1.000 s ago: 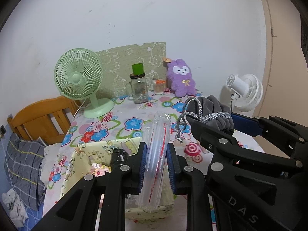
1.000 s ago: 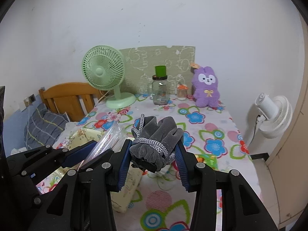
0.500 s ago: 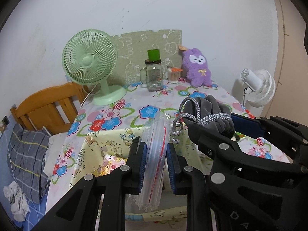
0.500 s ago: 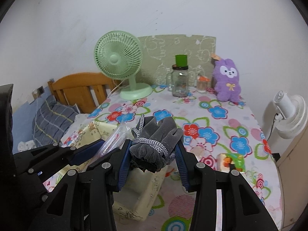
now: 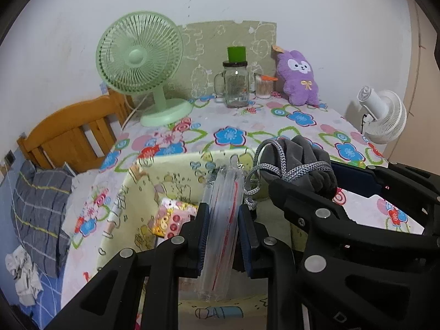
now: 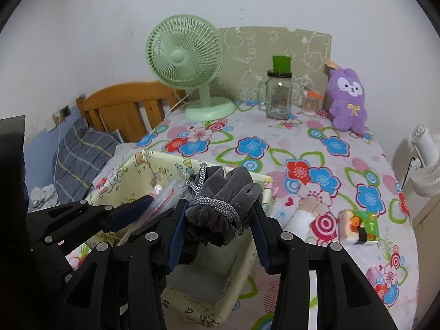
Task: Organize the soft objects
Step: 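Carry the straw bag with left tool while right tool carries glove bundle to box, then release the straw bag into the box while right tool releases glove bundle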
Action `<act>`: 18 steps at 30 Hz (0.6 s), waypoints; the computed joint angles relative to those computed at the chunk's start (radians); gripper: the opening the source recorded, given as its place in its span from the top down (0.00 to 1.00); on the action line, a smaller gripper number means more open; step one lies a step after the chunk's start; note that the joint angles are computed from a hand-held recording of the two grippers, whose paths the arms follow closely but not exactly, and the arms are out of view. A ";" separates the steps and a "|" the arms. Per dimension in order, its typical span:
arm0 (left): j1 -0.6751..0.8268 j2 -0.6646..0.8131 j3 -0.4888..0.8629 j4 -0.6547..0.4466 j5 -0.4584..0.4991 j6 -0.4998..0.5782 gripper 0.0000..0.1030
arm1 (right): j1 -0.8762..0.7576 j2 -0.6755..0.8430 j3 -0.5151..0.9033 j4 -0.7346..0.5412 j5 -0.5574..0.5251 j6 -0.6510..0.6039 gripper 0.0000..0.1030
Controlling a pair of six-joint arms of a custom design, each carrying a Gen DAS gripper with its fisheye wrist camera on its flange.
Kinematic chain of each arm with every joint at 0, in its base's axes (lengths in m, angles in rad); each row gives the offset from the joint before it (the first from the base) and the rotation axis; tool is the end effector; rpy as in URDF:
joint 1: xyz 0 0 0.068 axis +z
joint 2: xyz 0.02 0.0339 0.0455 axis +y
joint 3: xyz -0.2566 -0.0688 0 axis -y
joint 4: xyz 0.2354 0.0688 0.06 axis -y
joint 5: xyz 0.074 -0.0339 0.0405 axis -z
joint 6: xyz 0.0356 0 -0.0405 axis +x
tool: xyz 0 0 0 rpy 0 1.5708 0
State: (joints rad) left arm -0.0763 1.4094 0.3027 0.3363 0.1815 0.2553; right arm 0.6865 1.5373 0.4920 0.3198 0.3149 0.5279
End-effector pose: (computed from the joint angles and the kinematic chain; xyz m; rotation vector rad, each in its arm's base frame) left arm 0.2149 -0.0229 0.1072 0.4724 2.2802 -0.1229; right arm 0.2097 0.1576 0.1249 -0.0182 2.2693 0.2857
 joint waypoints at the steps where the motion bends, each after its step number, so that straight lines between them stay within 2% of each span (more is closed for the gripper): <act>1: 0.007 0.015 0.002 0.006 0.002 -0.001 0.77 | 0.000 0.015 0.010 -0.003 -0.004 -0.006 0.54; 5: 0.027 0.053 0.003 0.028 0.004 -0.001 0.74 | -0.001 0.060 0.039 -0.003 -0.025 -0.011 0.54; 16: 0.059 0.090 0.011 0.031 0.003 0.005 0.52 | -0.007 0.124 0.093 -0.020 -0.074 -0.011 0.53; 18: 0.058 0.081 0.007 0.029 0.002 0.006 0.52 | -0.008 0.128 0.092 -0.013 -0.085 -0.010 0.52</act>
